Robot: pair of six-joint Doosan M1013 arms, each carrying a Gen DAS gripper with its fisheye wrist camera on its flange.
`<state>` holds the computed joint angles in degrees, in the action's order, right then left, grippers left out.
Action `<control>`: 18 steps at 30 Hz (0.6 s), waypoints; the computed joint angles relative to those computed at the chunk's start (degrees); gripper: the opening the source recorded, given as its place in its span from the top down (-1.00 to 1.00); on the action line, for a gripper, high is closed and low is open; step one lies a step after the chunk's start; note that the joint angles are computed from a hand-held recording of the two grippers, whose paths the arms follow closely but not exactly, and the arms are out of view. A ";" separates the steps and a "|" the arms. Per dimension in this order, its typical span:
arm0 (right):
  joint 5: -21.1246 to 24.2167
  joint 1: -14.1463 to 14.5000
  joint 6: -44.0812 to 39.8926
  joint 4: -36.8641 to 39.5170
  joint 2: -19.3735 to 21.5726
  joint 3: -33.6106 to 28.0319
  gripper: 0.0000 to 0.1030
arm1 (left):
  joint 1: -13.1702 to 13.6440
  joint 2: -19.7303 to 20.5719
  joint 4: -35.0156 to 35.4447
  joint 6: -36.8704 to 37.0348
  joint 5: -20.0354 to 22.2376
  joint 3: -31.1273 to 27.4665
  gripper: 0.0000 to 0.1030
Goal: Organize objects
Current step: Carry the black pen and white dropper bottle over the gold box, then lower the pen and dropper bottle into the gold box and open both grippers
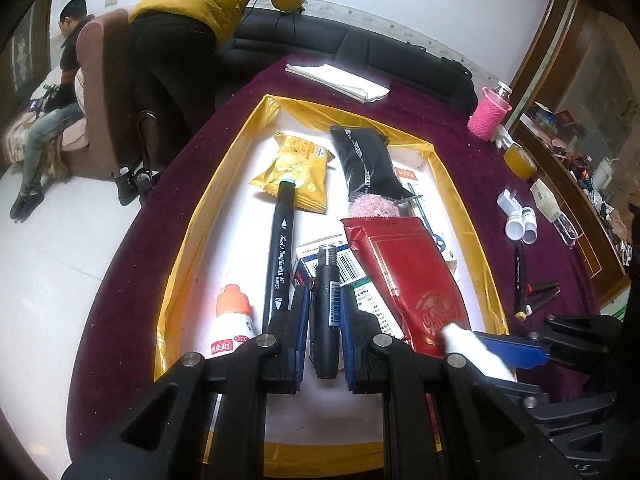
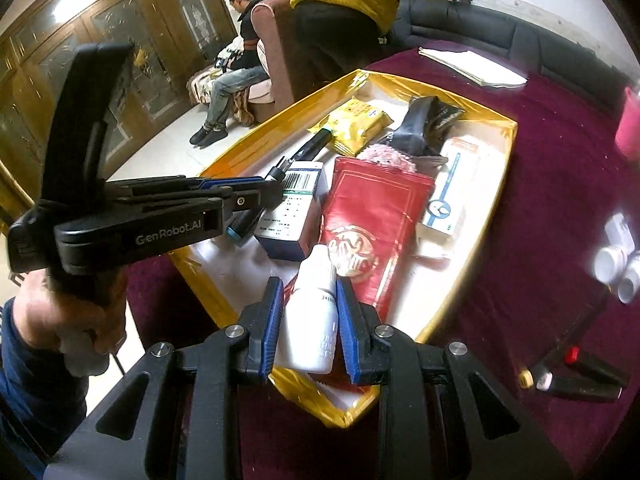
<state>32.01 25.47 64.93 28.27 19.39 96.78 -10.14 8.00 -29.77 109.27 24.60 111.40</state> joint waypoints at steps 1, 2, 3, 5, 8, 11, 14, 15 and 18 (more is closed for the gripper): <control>0.14 0.09 0.07 -0.10 0.16 -0.11 0.53 | 0.07 -0.03 -0.34 0.48 -0.03 0.06 0.76; 0.16 0.28 0.43 -0.66 0.38 -0.34 0.53 | 0.20 -0.10 -0.73 0.92 -0.06 0.17 0.76; -0.14 0.56 1.18 -1.78 0.53 -0.47 0.53 | 0.27 -0.14 -1.08 1.39 -0.11 0.25 0.76; -0.53 0.92 2.09 -3.34 0.81 -0.71 0.52 | 0.43 -0.20 -1.52 1.99 -0.17 0.35 0.76; -0.64 1.24 2.79 -4.24 1.18 -1.06 0.52 | 0.67 -0.24 -1.97 2.61 -0.17 0.44 0.76; -0.49 1.46 3.17 -4.50 1.53 -1.48 0.52 | 0.84 -0.22 -2.50 3.16 -0.13 0.45 0.76; -0.01 1.55 3.00 -4.09 1.81 -1.74 0.52 | 0.78 -0.26 -1.81 2.69 -0.17 0.42 0.76; 0.32 1.61 2.90 -3.93 2.00 -1.90 0.52 | 0.72 -0.28 -1.44 2.53 -0.27 0.44 0.76; 0.43 1.80 2.94 -3.87 2.14 -1.96 0.52 | 0.86 -0.26 -1.97 3.00 -0.29 0.52 0.76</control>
